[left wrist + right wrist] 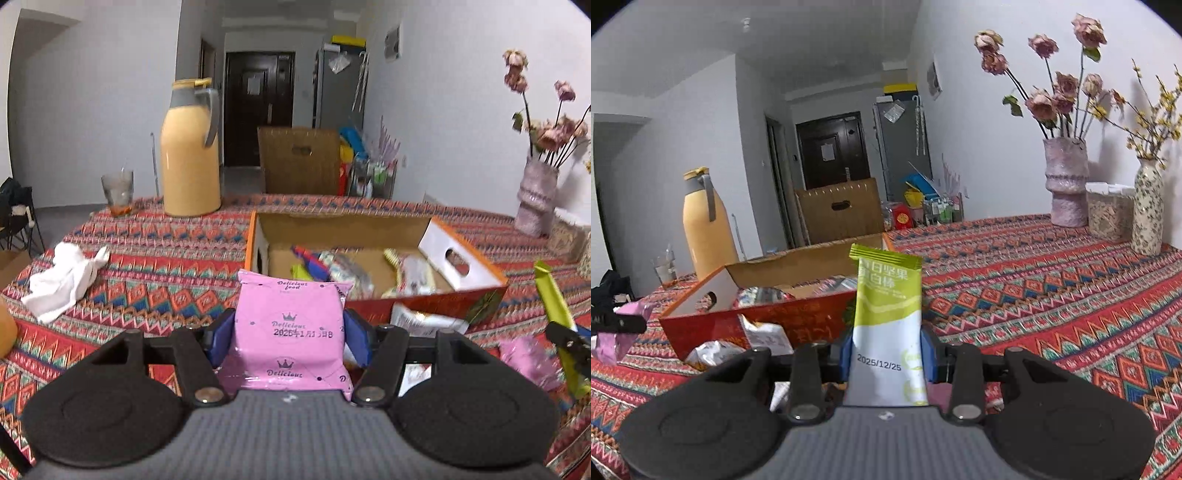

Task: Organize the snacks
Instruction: 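Carry both packets into the cardboard box and open both tools to release them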

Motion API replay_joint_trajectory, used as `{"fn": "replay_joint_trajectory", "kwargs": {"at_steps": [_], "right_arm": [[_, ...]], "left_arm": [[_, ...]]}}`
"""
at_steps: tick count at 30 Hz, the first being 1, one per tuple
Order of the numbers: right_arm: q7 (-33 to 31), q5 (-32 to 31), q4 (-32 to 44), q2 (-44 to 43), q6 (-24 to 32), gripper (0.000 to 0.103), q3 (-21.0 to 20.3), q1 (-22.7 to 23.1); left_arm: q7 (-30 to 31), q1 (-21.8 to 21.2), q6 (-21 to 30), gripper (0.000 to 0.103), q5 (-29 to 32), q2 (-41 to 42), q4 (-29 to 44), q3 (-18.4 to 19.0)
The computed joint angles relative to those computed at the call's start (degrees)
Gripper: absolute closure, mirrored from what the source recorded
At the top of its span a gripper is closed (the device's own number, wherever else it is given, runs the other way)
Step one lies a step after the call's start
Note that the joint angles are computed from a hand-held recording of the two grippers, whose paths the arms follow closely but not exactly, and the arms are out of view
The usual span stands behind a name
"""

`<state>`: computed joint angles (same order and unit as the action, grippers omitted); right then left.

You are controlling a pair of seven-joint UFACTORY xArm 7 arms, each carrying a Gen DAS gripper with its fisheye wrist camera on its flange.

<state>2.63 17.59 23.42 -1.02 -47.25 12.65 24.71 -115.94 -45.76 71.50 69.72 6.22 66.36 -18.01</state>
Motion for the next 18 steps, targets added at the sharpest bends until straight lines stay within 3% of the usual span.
{"fn": "replay_joint_trajectory", "kwargs": {"at_steps": [18], "right_arm": [[-6.93,-0.47,14.51,6.04,2.55,0.068,-0.47,1.95]], "left_arm": [[4.13,1.38,-1.92,0.040,5.65,3.91,7.62,3.41]]}}
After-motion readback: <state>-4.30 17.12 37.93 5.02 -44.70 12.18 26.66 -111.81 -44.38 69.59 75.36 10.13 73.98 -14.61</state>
